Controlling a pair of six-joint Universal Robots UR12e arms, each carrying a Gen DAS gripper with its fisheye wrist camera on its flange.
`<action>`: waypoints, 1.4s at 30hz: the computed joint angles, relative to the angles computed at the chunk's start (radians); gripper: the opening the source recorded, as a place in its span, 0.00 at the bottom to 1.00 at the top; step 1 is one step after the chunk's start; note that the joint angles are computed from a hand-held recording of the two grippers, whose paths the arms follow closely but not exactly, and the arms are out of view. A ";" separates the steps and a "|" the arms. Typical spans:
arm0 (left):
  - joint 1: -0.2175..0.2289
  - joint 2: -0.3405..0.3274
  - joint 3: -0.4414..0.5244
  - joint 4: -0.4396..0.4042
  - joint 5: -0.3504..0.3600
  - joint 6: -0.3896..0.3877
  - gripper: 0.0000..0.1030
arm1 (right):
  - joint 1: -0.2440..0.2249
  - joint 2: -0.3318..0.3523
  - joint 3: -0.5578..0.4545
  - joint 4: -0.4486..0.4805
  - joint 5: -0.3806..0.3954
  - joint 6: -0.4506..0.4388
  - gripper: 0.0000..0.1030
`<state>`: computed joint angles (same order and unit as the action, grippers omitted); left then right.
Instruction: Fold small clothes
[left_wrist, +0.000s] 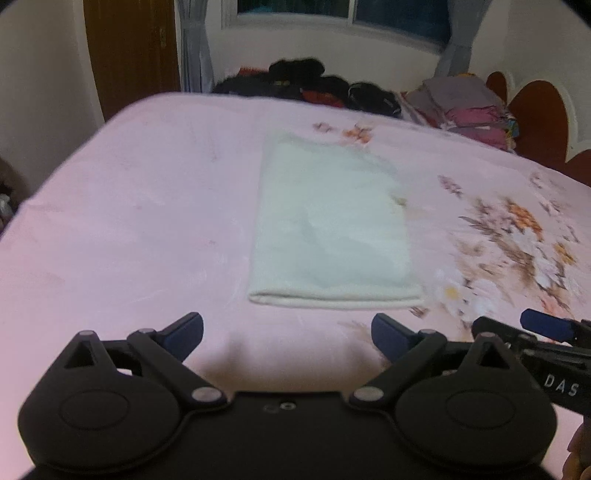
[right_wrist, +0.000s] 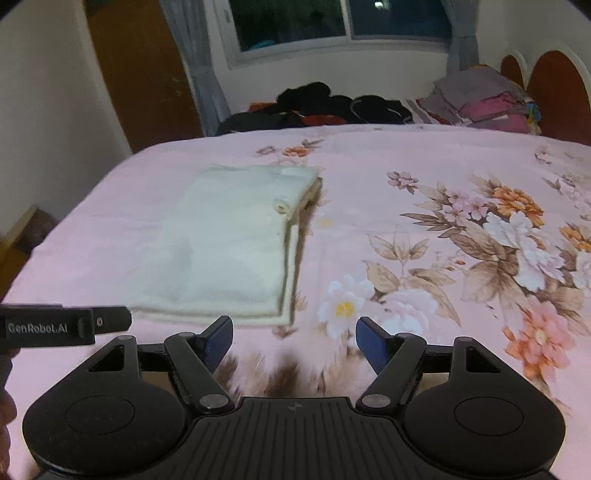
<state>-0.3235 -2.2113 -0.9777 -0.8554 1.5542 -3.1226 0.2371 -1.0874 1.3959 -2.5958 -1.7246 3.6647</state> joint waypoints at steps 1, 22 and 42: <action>-0.002 0.025 -0.033 0.022 0.001 0.005 0.95 | 0.006 -0.018 0.017 -0.010 -0.001 -0.007 0.72; -0.022 0.326 -0.374 0.277 0.059 -0.063 0.99 | 0.145 -0.235 0.174 -0.236 -0.242 -0.112 1.00; -0.032 0.353 -0.408 0.297 0.076 -0.049 0.99 | 0.164 -0.259 0.201 -0.271 -0.271 -0.085 1.00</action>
<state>-0.3557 -1.8579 -1.3860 -0.5582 1.6298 -3.1713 0.4010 -1.3461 1.5971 -2.8665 -1.9956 3.5794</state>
